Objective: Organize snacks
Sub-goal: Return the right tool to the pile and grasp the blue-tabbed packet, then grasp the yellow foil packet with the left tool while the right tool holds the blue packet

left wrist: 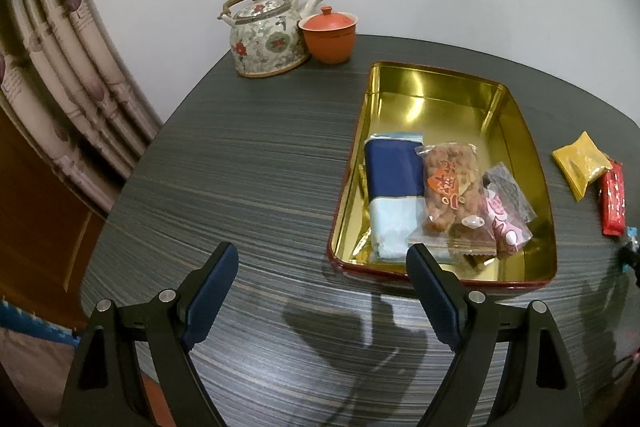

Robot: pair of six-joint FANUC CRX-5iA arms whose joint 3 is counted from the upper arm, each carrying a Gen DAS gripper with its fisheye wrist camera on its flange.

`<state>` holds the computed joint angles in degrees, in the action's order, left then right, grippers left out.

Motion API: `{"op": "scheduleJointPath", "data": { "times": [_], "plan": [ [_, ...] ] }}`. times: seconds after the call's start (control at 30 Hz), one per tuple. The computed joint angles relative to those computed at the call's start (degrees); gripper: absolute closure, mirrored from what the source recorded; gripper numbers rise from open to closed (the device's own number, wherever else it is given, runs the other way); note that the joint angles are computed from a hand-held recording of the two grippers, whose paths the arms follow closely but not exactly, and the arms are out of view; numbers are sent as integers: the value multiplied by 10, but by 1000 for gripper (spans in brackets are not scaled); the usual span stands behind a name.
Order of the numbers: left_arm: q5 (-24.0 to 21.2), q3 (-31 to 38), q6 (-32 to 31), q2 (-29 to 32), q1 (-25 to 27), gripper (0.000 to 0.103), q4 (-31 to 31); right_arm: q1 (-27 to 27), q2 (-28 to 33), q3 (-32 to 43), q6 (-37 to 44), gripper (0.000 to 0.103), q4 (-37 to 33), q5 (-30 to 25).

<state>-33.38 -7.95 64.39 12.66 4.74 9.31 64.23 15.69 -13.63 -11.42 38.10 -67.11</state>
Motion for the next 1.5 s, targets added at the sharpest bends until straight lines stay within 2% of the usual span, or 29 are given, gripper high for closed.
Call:
{"op": "scheduleJointPath", "data": {
  "times": [0.13, 0.33, 0.43, 0.6, 0.83, 0.97, 1.23, 1.37, 1.5],
  "plan": [
    [10, -17, -47, -5, -1, 17, 37, 1, -29, -39, -31, 75, 2, -14],
    [50, -55, -119, -24, -17, 17, 85, -10, -67, -93, -66, 75, 21, -19],
    [64, -69, -153, -35, -33, 17, 104, -18, -77, -108, -67, 75, 30, -20],
    [63, -68, -199, -32, -69, 17, 140, -33, -100, -140, -73, 75, 51, -5],
    [42, -17, -202, 14, -133, 17, 136, -52, -118, -168, -69, 75, 77, 10],
    [2, 27, -227, 56, -158, 17, 154, -59, -128, -183, -79, 75, 88, 15],
    [-70, 115, -253, 127, -192, 17, 142, -62, -133, -191, -84, 75, 95, 18],
    [-101, 172, -235, 169, -204, 14, 116, -59, -131, -187, -82, 74, 93, 14],
    [-131, 209, -242, 198, -209, 12, 117, -59, -131, -186, -82, 74, 93, 14]
  ]
}}
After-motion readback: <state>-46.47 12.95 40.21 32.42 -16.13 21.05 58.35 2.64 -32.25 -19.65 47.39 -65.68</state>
